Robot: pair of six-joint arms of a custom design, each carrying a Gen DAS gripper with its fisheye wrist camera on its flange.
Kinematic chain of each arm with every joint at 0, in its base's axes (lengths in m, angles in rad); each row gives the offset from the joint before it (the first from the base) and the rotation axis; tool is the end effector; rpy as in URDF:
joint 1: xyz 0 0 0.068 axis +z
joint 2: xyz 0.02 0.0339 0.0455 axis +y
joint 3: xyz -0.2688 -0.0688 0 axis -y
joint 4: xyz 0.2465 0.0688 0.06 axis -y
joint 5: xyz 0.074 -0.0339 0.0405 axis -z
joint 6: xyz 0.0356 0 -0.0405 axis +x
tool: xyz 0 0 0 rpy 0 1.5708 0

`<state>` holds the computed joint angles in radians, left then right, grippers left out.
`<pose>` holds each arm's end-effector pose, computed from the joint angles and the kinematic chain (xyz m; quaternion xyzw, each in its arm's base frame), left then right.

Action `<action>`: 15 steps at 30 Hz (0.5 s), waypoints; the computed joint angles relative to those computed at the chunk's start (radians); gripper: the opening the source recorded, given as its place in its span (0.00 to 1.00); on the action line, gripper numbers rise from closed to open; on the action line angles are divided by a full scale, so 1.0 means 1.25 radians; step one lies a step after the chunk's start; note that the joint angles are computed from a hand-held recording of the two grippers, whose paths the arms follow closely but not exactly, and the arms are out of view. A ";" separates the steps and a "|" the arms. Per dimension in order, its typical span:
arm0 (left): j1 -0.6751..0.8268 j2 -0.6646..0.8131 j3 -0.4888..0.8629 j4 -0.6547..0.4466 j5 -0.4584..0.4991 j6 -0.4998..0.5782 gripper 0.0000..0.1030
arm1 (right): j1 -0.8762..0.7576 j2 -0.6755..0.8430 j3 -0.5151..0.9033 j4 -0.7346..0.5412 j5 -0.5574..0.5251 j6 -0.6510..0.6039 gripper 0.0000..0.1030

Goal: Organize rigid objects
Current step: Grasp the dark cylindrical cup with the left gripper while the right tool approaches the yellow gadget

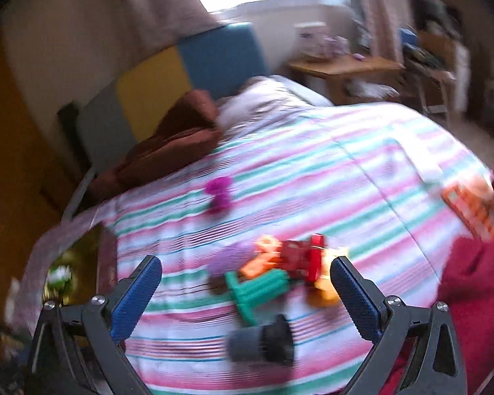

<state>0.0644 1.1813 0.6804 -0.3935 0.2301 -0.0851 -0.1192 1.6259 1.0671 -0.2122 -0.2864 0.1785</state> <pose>0.2310 0.0068 0.2117 -0.0320 0.9373 -0.1117 0.3285 0.3519 -0.0320 0.2267 0.0803 0.9098 0.1428 0.3813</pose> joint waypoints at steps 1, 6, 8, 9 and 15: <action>-0.027 0.011 0.012 0.001 0.000 0.000 0.53 | -0.027 0.007 -0.003 0.006 -0.020 0.017 1.00; -0.185 0.129 0.104 0.013 0.012 -0.006 0.53 | -0.135 0.041 -0.035 0.084 -0.169 0.143 1.00; -0.246 0.195 0.151 0.014 0.021 -0.005 0.53 | -0.144 0.037 -0.051 0.113 -0.179 0.167 1.00; -0.278 0.239 0.182 0.014 0.034 -0.009 0.53 | -0.145 0.041 -0.050 0.116 -0.184 0.175 1.00; -0.404 0.470 0.373 0.001 0.122 -0.124 0.82 | -0.152 0.042 -0.066 0.152 -0.214 0.202 1.00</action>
<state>-0.4407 1.7694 1.1471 -0.3920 0.3826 -0.2398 -0.3088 1.6777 0.9851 -0.0225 -0.5539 0.4307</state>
